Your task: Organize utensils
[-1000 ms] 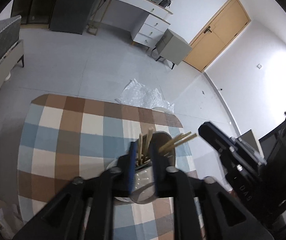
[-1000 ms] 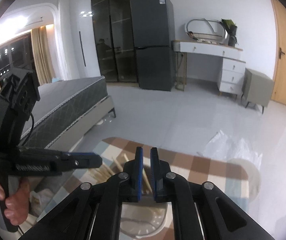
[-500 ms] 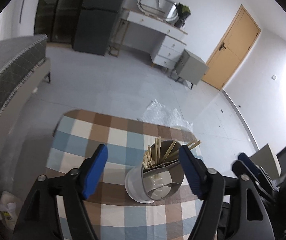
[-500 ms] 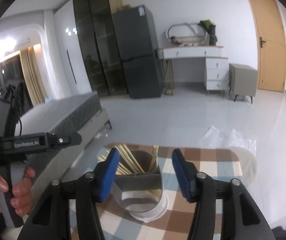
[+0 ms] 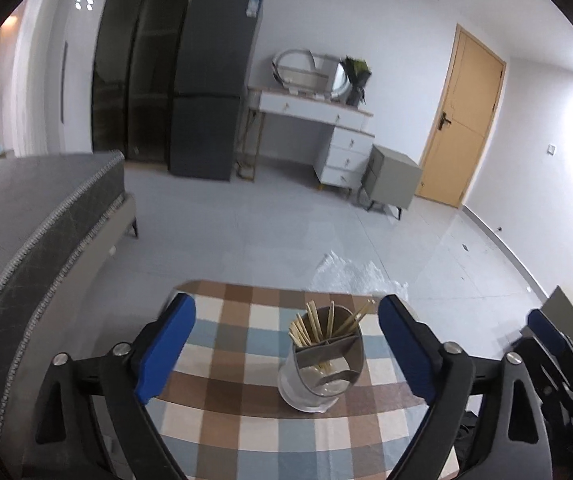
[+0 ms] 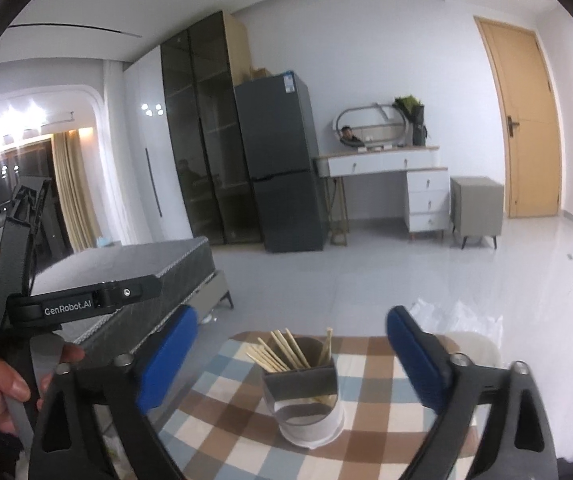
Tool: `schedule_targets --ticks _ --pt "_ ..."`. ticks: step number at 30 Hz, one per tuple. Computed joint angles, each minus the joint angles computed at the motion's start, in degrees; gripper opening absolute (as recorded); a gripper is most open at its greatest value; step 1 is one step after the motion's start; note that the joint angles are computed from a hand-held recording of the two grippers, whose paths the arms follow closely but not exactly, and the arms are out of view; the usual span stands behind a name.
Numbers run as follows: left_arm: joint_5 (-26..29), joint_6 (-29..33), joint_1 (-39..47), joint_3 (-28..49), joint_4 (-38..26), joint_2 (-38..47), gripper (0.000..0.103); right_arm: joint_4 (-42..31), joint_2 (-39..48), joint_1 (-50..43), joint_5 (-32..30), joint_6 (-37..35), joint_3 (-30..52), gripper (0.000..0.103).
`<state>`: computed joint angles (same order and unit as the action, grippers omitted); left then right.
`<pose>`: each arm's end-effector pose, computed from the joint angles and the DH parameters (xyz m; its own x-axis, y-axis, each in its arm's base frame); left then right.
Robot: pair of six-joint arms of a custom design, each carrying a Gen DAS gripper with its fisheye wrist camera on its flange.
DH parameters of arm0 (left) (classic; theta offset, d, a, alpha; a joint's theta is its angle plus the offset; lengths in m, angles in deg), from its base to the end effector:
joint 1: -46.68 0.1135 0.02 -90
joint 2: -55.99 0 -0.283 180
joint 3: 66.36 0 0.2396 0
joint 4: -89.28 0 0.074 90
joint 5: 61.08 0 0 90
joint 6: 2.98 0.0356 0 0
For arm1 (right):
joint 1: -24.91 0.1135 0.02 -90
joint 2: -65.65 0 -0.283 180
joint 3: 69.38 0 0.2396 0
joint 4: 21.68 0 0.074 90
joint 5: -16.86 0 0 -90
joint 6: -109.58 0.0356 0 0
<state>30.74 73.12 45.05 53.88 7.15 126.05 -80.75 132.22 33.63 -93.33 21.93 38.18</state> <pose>0.1698 -0.0060 0.5056 -0.5268 -0.2252 -0.8196 -0.0733 0.9727 -0.2202 0.1864 0.0410 0.4970 -0.3256 -0.0110 -0.9454 -0.4536 0.8792 0.1460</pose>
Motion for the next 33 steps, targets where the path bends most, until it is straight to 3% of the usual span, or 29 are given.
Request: schedule_targets --ticks 12,20,26,30,33 --pt "-12.2 -1.0 -5.9 -9.0 7.5 -10.6 0.101 1.0 -9.7 -1.6 2.2 0.6 -6.0 0.103" --pt "-16.9 -0.8 -9.3 -16.1 11.6 -16.9 0.101 4.2 -17.4 3.7 13.3 0.8 -12.1 0.103" --pt "-22.7 -1.5 -13.3 -22.6 15.4 -22.1 0.101 3.5 -21.6 -0.3 8.8 0.5 -16.1 0.103" --pt "-28.1 -1.9 -18.4 -25.8 17.0 -25.0 0.101 6.5 -25.9 -9.9 -3.1 2.2 -20.6 0.103" --pt "-30.9 -2.9 -21.4 -27.4 17.0 -26.3 0.101 6.3 -27.5 -12.7 -6.6 2.2 -22.2 0.103"
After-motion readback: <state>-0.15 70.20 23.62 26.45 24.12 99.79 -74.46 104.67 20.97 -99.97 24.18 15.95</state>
